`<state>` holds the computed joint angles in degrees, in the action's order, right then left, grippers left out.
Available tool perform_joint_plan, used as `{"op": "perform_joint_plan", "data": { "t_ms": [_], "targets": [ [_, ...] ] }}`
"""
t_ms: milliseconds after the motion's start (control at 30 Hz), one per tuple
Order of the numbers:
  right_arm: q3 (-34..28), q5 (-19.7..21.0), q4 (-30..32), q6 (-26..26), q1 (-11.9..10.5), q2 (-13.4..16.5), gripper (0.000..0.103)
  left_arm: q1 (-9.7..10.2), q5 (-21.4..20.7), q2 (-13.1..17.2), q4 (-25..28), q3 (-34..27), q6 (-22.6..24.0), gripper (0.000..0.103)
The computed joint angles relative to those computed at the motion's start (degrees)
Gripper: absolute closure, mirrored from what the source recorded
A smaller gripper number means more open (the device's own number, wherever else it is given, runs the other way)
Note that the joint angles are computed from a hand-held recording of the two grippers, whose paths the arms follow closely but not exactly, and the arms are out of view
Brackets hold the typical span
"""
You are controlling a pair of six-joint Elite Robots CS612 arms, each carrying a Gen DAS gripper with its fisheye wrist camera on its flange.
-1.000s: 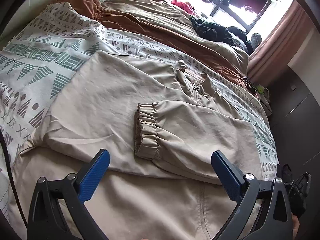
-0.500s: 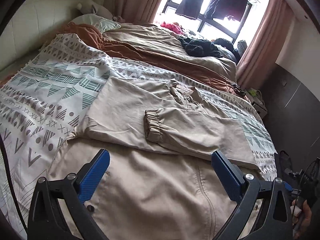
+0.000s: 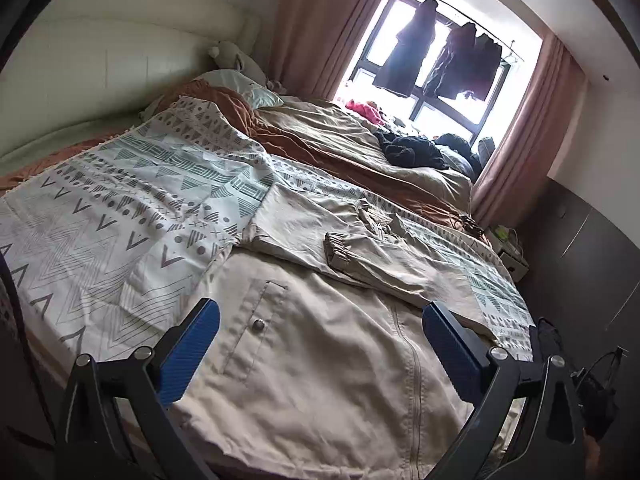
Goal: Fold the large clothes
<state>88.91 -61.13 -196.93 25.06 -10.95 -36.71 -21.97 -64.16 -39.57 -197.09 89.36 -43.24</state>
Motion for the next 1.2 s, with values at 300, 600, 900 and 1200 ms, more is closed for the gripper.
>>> {"op": "perform_joint_plan", "data": {
  "t_ms": [300, 600, 900, 1200],
  "targets": [
    [11.54, 4.2, -3.85, -10.21, -1.82, -5.04, 0.032, -2.16, 2.94, -4.27, -7.49, 11.38, -3.12, 0.0],
    [19.47, 7.99, -7.13, -10.74, -6.28, -8.22, 0.027, -3.33, 0.96, -5.42, -13.65, 18.29, -5.12, 0.0],
    [20.81, 15.01, -4.68, -11.0, -10.51, -7.84, 0.024, -2.88, 0.33, -5.87, -13.23, 20.66, -7.87, 0.0],
    [18.19, 17.93, -5.24, -6.24, -11.61, -3.35, 0.024, -0.47, -2.11, -6.68, -6.35, 20.17, -14.39, 0.0]
  ]
}}
